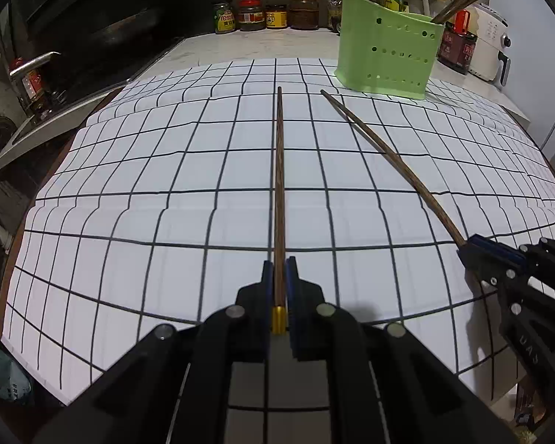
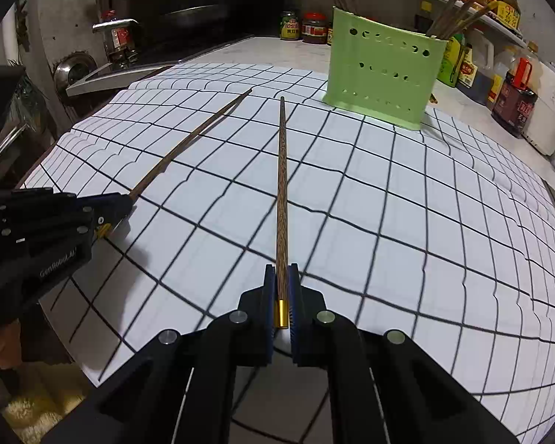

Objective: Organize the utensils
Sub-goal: 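Lift the held chopsticks with both tools and carry them toward the green basket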

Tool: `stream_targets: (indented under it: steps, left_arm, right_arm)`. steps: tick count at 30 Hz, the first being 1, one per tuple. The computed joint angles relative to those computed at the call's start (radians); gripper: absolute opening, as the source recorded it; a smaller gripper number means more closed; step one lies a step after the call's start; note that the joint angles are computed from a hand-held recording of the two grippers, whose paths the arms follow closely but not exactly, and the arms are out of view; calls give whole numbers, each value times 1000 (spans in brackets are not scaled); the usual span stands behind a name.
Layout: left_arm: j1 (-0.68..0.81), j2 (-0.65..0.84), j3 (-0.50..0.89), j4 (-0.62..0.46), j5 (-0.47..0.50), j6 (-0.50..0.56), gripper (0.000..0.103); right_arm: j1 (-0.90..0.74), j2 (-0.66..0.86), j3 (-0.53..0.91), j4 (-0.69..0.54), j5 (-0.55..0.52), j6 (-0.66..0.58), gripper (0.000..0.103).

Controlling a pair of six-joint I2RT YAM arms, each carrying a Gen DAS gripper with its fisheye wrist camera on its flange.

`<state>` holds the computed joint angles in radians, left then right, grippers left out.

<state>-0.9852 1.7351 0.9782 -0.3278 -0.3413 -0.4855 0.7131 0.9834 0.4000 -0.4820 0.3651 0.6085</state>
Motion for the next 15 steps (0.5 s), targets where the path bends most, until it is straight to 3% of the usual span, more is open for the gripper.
stream_targets:
  steps: [9,15]
  left_arm:
    - [-5,2,4,-8,-25,8,7]
    - [18,-16,-6,5,13,-1,7]
  right_arm:
    - [-4,21,4,18,-2,-3,8]
    - [-6,7,12,3,-5,-5,7]
